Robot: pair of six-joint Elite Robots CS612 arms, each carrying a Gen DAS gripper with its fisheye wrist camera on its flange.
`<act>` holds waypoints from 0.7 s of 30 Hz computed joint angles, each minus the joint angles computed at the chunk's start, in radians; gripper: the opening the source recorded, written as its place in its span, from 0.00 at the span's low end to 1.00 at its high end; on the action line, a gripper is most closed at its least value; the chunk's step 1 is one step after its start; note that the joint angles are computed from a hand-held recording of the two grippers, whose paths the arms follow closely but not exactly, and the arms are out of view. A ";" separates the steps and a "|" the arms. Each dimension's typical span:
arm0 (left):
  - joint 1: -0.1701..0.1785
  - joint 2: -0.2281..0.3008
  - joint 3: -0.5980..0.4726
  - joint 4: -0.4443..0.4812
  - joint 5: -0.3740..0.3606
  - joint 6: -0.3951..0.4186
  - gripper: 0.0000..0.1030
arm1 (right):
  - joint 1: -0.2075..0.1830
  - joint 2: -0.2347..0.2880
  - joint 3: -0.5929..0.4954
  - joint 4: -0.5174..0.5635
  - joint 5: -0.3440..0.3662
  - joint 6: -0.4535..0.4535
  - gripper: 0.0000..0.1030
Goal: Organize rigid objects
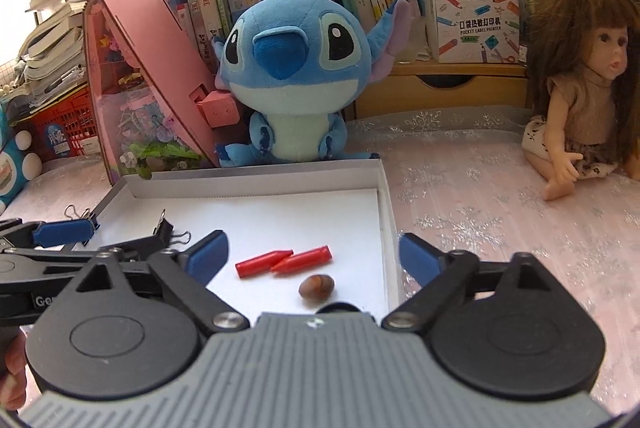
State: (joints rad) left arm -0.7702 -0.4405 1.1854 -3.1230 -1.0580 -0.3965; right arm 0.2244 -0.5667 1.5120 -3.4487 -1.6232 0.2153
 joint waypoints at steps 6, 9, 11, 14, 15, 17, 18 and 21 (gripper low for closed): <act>-0.009 -0.027 0.053 -0.041 0.009 0.007 0.83 | 0.008 -0.018 0.033 -0.021 -0.021 -0.031 1.00; -0.012 -0.040 0.077 -0.060 0.010 0.008 0.83 | 0.009 -0.028 0.049 -0.025 -0.014 -0.022 1.00; -0.015 -0.048 0.092 -0.068 0.015 0.009 0.83 | 0.011 -0.034 0.060 -0.030 -0.015 -0.021 1.00; -0.019 -0.060 0.115 -0.078 0.018 0.006 0.83 | 0.016 -0.039 0.074 -0.051 -0.029 -0.035 1.00; -0.020 -0.064 0.123 -0.087 0.018 0.006 0.83 | 0.018 -0.040 0.078 -0.058 -0.033 -0.041 1.00; -0.022 -0.070 0.137 -0.100 0.018 0.006 0.83 | 0.021 -0.044 0.087 -0.071 -0.037 -0.047 1.00; -0.023 -0.073 0.144 -0.104 0.020 0.004 0.83 | 0.022 -0.046 0.091 -0.076 -0.037 -0.049 1.00; -0.026 -0.082 0.162 -0.110 0.017 -0.006 0.83 | 0.024 -0.051 0.104 -0.093 -0.037 -0.055 1.00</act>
